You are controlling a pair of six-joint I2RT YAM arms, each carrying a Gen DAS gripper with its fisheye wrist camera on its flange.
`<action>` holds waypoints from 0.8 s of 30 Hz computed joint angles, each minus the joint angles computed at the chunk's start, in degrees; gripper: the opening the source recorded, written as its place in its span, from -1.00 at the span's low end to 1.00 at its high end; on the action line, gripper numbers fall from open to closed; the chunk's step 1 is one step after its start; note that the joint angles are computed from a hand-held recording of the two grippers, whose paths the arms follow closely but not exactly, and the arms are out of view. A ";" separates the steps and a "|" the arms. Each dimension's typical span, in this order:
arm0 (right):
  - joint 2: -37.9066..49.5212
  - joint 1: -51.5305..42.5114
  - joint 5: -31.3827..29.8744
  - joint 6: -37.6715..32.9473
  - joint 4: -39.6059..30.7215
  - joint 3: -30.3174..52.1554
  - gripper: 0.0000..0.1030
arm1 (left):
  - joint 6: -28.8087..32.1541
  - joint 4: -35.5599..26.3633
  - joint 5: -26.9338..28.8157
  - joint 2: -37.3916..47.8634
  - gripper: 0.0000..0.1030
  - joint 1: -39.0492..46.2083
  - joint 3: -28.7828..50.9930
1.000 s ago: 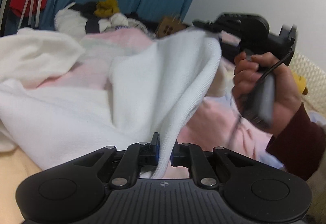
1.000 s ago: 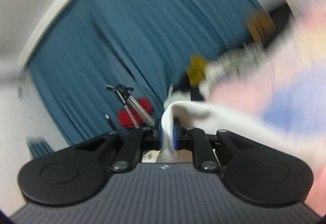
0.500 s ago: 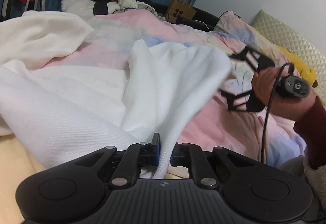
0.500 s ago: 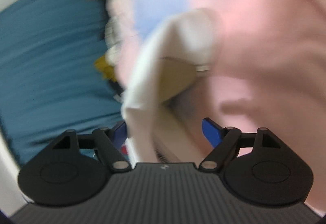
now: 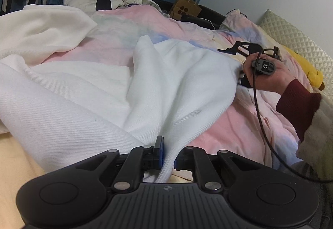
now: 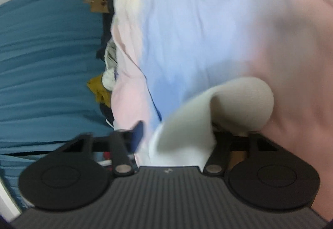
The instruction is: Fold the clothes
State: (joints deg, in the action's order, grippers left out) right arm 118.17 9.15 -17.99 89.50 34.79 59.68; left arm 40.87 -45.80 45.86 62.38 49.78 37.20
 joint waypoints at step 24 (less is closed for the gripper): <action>-6.60 -1.63 16.29 -28.54 -26.58 2.26 -0.77 | -4.30 3.35 -2.80 -4.54 -0.50 -3.27 -1.33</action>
State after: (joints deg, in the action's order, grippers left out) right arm 111.56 7.52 -1.71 60.96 8.22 61.94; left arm 36.58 -42.46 43.07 57.84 46.51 35.87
